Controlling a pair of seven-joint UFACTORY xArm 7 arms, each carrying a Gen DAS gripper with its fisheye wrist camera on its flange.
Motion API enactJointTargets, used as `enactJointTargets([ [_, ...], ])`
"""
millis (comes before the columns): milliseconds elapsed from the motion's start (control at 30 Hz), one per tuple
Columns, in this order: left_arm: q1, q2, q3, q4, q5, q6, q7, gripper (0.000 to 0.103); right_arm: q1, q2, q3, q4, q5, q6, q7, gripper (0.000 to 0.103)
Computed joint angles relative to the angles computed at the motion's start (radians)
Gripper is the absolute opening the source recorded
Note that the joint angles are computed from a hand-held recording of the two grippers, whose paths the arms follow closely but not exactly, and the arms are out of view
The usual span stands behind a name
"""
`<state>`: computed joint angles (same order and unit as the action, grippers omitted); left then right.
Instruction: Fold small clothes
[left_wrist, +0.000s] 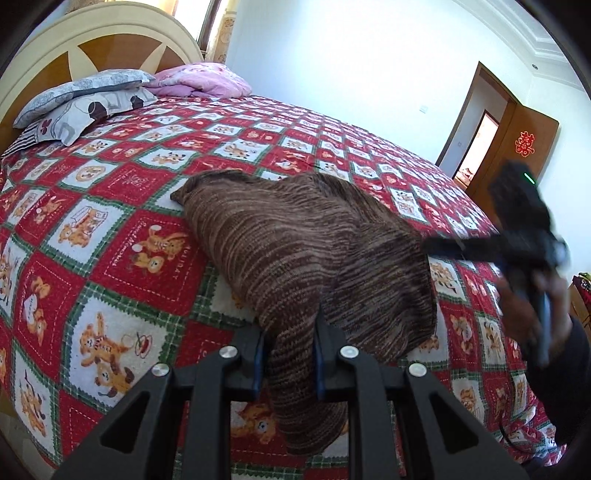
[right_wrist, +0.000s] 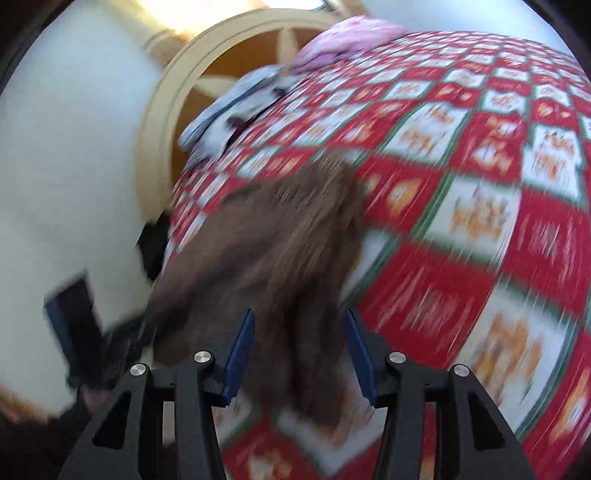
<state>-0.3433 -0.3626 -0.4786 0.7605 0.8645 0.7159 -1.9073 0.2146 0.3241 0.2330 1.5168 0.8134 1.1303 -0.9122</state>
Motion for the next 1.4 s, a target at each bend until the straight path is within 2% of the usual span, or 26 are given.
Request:
enactJointTargets([
  [100,-0.002,0.008,-0.004,0.011,-0.005,0.018,-0.001,0.021,0.002,-0.073,0.035,-0.14,-0.031,-0.094,-0.086,0.049],
  [133,-0.005,0.011,-0.004,0.016,-0.009,0.027,0.003,0.021,0.056,-0.106,0.004,-0.193,-0.05,-0.182,-0.105,0.04],
  [167,-0.007,0.015,-0.005,0.02,-0.01,0.035,0.005,0.021,0.099,-0.119,-0.026,-0.21,-0.082,-0.228,-0.09,0.009],
  [200,-0.01,0.019,-0.005,0.025,-0.011,0.044,0.007,0.021,0.1,-0.119,-0.025,-0.205,-0.101,-0.232,-0.064,0.008],
  [233,-0.014,0.022,-0.005,0.028,-0.012,0.051,0.01,0.021,0.059,-0.121,0.002,-0.185,-0.094,-0.194,-0.038,0.007],
  [367,-0.036,0.047,0.003,0.049,-0.03,0.078,0.032,0.024,0.051,-0.209,-0.034,-0.204,-0.124,-0.129,-0.069,0.007],
  [400,-0.042,0.051,0.007,0.049,-0.033,0.074,0.033,0.025,0.041,-0.226,-0.022,-0.223,-0.169,-0.139,-0.054,0.007],
  [433,-0.049,0.061,0.009,0.053,-0.04,0.076,0.04,0.028,0.073,-0.232,-0.042,-0.248,-0.216,-0.191,-0.037,0.007],
  [500,-0.064,0.091,0.011,0.074,-0.054,0.11,0.071,0.041,0.115,-0.229,-0.061,-0.305,-0.312,-0.314,-0.005,0.007],
  [600,-0.095,0.121,0.02,0.103,-0.055,0.156,0.107,0.045,0.092,-0.19,-0.041,-0.295,-0.29,-0.315,-0.01,0.007],
  [633,-0.106,0.116,0.019,0.116,-0.059,0.201,0.12,0.045,0.091,-0.194,-0.039,-0.298,-0.295,-0.321,-0.012,0.007],
  [733,-0.116,0.046,-0.001,0.125,-0.029,0.327,0.1,0.063,0.093,-0.212,-0.034,-0.329,-0.298,-0.354,-0.047,0.007],
  [767,-0.112,0.029,-0.015,0.134,-0.018,0.388,0.093,0.075,0.092,-0.207,-0.034,-0.324,-0.289,-0.352,-0.053,0.007],
  [800,-0.103,0.011,-0.019,0.138,0.0,0.424,0.086,0.081,0.088,-0.198,-0.036,-0.313,-0.276,-0.336,-0.052,0.007],
  [933,-0.058,0.021,0.02,0.149,0.035,0.42,0.13,0.082,0.068,-0.193,-0.042,-0.298,-0.22,-0.287,-0.042,0.008],
  [967,-0.074,0.061,0.061,0.165,0.043,0.422,0.164,0.083,0.069,-0.198,-0.041,-0.299,-0.217,-0.289,-0.031,0.011],
  [1000,-0.091,0.114,0.087,0.197,0.044,0.466,0.189,0.083,0.069,-0.219,-0.043,-0.313,-0.209,-0.318,-0.017,0.019],
  [1067,-0.02,0.223,0.043,0.26,0.028,0.595,0.253,0.084,0.065,-0.266,-0.043,-0.329,-0.119,-0.371,-0.04,0.029],
  [1100,-0.01,0.23,0.055,0.252,0.012,0.597,0.258,0.084,0.066,-0.279,-0.046,-0.326,-0.077,-0.376,-0.06,0.035],
  [1133,-0.042,0.207,0.108,0.211,0.014,0.557,0.22,0.085,0.069,-0.291,-0.046,-0.315,-0.015,-0.385,-0.089,0.038],
  [1200,-0.048,0.185,0.128,0.181,0.017,0.556,0.184,0.089,0.086,-0.279,-0.04,-0.266,0.08,-0.357,-0.153,0.053],
  [1267,-0.051,0.184,0.15,0.176,0.016,0.557,0.201,0.089,0.107,-0.226,-0.028,-0.205,0.067,-0.294,-0.138,0.054],
  [1300,-0.05,0.182,0.158,0.172,0.013,0.552,0.198,0.089,0.1,-0.192,-0.01,-0.17,0.021,-0.256,-0.096,0.054],
  [1333,-0.049,0.172,0.167,0.16,0.006,0.53,0.185,0.089,0.135,-0.142,-0.018,-0.142,-0.067,-0.246,-0.028,0.054],
  [1367,-0.047,0.164,0.172,0.153,-0.001,0.51,0.175,0.088,0.19,-0.123,-0.055,-0.147,-0.145,-0.277,0.031,0.054],
  [1400,-0.048,0.159,0.17,0.152,-0.011,0.505,0.167,0.088,0.203,-0.109,-0.053,-0.167,-0.214,-0.314,0.067,0.054],
])
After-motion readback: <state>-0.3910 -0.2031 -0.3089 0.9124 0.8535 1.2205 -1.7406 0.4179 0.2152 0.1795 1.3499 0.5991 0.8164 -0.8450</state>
